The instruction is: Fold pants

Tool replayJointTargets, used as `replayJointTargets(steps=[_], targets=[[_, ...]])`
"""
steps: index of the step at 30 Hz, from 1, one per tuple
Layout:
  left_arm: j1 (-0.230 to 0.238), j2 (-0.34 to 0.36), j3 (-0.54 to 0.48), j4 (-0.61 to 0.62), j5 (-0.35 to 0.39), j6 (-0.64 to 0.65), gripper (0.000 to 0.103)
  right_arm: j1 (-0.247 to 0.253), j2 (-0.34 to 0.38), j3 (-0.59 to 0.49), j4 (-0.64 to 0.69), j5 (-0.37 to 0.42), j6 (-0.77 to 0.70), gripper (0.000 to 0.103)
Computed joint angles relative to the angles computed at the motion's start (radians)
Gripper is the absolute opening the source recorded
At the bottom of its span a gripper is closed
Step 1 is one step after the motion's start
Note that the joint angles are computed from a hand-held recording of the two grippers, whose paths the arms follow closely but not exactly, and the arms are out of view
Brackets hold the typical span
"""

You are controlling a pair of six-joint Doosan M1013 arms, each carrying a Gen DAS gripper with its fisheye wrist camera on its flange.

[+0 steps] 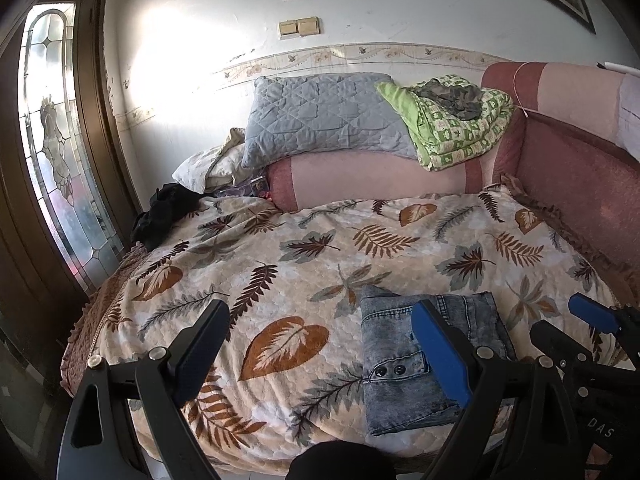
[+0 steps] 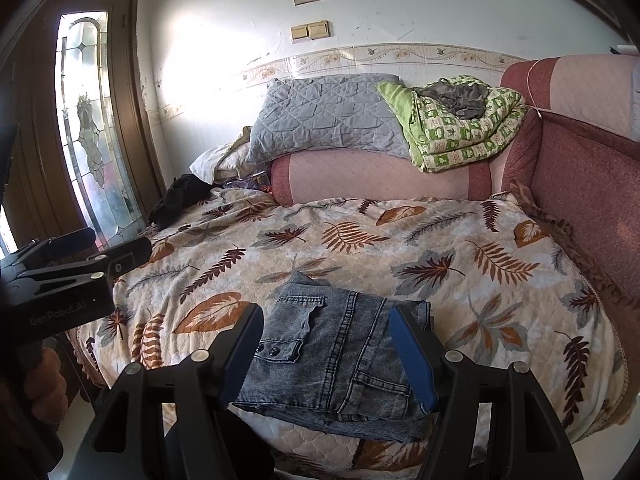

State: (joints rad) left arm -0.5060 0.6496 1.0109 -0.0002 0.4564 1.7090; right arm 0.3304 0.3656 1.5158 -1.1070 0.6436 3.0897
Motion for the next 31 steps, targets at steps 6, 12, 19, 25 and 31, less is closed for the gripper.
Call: replayJointTargets(steps=[6,12,19,25,31], targets=[[0.002,0.000,0.001,-0.016,-0.003,0.009,0.092,0.000,0.000,-0.002,0.007,0.006,-0.011,0.069],[0.008,-0.007,0.011,-0.069,-0.018,0.057,0.092,0.005,0.006,-0.013,0.015,0.010,-0.039,0.069],[0.010,-0.010,0.017,-0.115,-0.033,0.116,0.092,0.008,0.017,-0.027,0.021,0.011,-0.065,0.069],[0.008,-0.007,0.013,-0.128,-0.025,0.135,0.092,0.005,0.020,-0.031,0.031,0.010,-0.072,0.069],[0.008,0.016,-0.021,-0.193,0.033,0.193,0.092,-0.006,0.024,-0.028,0.044,-0.004,-0.071,0.069]])
